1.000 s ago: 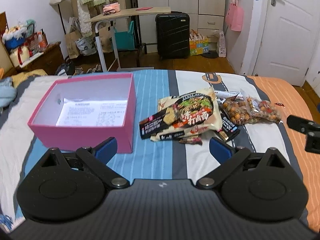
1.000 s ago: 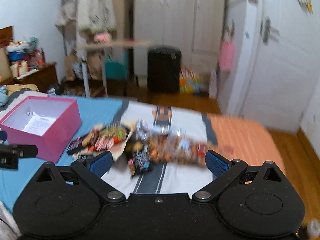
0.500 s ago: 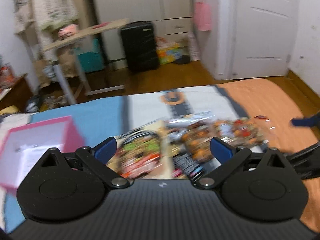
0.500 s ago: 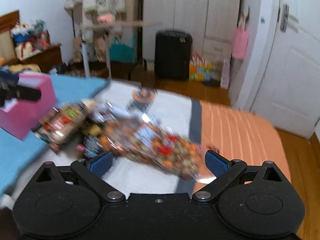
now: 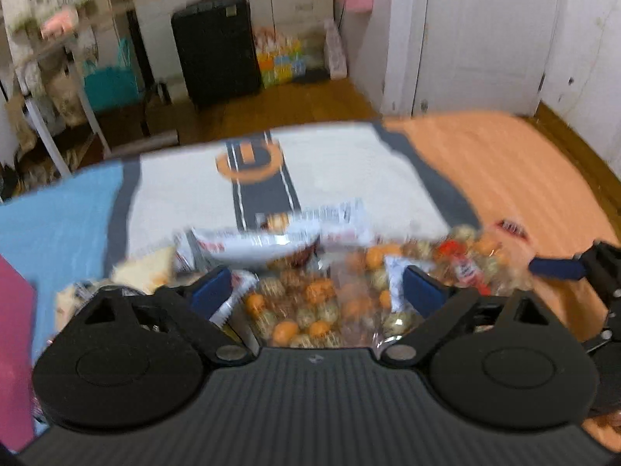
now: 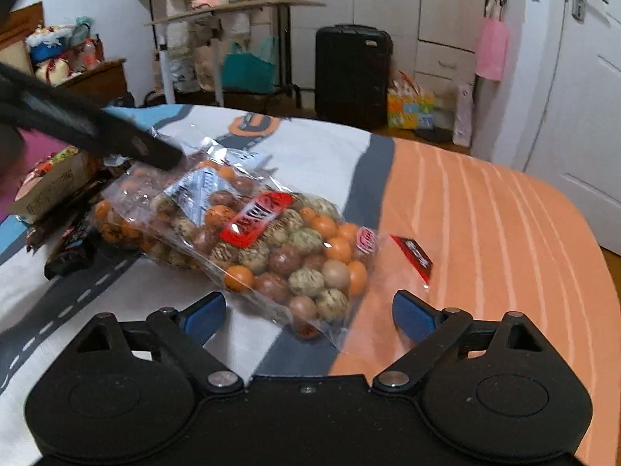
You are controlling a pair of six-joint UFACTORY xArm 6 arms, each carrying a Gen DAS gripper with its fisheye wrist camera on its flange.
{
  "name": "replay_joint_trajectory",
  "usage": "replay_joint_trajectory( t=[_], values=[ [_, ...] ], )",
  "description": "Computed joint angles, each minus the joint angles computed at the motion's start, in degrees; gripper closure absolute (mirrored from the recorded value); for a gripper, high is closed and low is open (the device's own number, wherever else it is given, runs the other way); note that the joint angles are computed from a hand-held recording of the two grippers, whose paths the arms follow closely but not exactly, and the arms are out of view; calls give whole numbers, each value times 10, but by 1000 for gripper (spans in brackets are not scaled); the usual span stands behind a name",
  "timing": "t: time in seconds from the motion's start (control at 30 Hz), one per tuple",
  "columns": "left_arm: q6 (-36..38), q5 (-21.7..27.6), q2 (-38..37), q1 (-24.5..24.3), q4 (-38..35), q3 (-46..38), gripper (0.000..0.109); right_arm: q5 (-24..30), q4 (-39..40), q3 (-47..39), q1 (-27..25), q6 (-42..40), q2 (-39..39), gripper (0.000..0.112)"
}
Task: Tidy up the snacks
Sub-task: 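Reach the left tool to the clear peanut bag and close on it, then carry the peanut bag with the left tool into the pink box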
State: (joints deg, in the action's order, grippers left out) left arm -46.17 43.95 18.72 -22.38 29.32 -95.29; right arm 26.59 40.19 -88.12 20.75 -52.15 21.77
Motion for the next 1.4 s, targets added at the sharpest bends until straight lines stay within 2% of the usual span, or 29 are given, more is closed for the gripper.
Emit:
replay_joint_trajectory(
  t=[0.07,0.13,0.3,0.37,0.47,0.6,0.63,0.7,0.77,0.97,1.07,1.27,1.4],
  values=[
    [-13,-35,-9,6,-24,24,26,-15,-8,-7,5,2,11,13],
    [-8,-57,-15,9,-45,39,38,-51,-86,3,14,51,12,13],
    [10,-68,-16,14,-86,43,48,-21,-167,8,-9,138,-7,9],
    [17,-63,-12,17,-109,36,50,16,-152,-3,-27,169,-7,9],
    [26,-62,-9,17,-127,30,57,42,-91,-10,-38,104,-6,9],
    [34,-82,-2,22,-175,29,63,66,-16,-25,-33,-22,4,10],
    [33,-83,0,20,-174,26,69,73,0,-34,-32,-37,11,10],
    [38,-84,6,15,-169,18,73,66,28,-45,-27,-59,22,11],
    [43,-80,13,10,-155,8,77,81,56,-61,-26,-75,32,16],
    [36,-62,23,0,-122,-12,80,15,40,-31,-3,-51,25,29],
    [36,-47,24,-3,-120,-21,82,-16,22,0,8,-41,5,31],
    [33,-66,-21,-4,-132,34,81,-45,-25,33,22,3,-21,31],
    [56,-56,-60,-10,-149,63,78,-36,-48,60,26,32,-56,31]
  ],
)
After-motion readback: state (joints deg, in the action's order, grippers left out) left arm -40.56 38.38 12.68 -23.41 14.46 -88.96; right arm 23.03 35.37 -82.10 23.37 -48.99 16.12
